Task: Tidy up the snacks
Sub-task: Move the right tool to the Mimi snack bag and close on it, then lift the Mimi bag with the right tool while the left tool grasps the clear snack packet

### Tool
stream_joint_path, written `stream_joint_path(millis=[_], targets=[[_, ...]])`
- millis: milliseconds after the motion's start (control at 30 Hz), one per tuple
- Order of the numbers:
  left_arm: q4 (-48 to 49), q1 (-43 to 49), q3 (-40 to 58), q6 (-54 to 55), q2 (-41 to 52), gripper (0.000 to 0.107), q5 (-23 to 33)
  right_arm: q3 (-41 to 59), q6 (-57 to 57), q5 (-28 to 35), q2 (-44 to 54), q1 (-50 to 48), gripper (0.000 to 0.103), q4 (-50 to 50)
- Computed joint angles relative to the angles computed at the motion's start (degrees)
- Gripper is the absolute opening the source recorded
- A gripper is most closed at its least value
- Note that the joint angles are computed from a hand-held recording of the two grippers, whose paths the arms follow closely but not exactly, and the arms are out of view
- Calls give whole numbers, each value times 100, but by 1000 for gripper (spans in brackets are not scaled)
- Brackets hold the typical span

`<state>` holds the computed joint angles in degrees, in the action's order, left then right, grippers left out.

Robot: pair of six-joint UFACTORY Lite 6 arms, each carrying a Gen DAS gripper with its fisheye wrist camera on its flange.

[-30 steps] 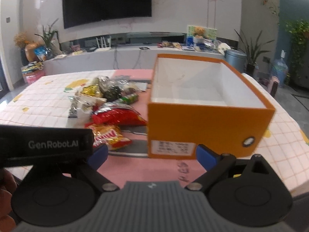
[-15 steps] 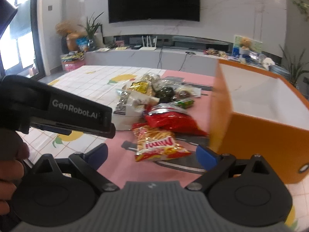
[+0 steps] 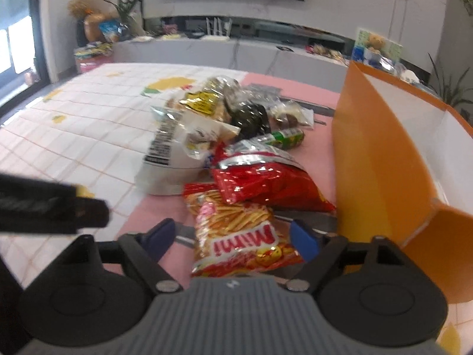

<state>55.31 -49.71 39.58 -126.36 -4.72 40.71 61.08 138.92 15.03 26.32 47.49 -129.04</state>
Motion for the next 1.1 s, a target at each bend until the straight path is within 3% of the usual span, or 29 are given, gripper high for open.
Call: stream_joint_path(millis=[67, 133, 200, 400, 500, 667, 800, 900, 1000, 1100], targets=[[-3, -4, 7, 21, 17, 92, -34, 111, -428, 22, 102, -1, 71, 545], [-16, -38, 19, 19, 17, 92, 0, 72, 78, -86, 77, -88, 71, 130], [-15, -90, 44, -4, 21, 92, 55, -16, 103, -13, 37, -78, 60, 132], [-31, -204, 129, -30, 89, 92, 174, -466, 511, -235, -403, -99, 54, -399], [-46, -254, 166, -24, 125, 92, 226, -659, 1142, -295, -553, -70, 56, -1429], [-131, -241, 241, 107, 239, 92, 259, -529, 1427, 33, -308, -46, 73, -1648], [-79, -314, 266, 46, 267, 92, 345, -414, 1849, 133, -119, -26, 72, -2132], [-69, -373, 305, 56, 258, 92, 432, -450, 1760, 281, -11, 84, 59, -2239], [60, -529, 317, -50, 159, 92, 560, -726, 1477, 825, -96, 278, 48, -1928], [204, -658, 440, 64, 158, 92, 679, -798, 1129, 992, -135, 372, 46, -1574]])
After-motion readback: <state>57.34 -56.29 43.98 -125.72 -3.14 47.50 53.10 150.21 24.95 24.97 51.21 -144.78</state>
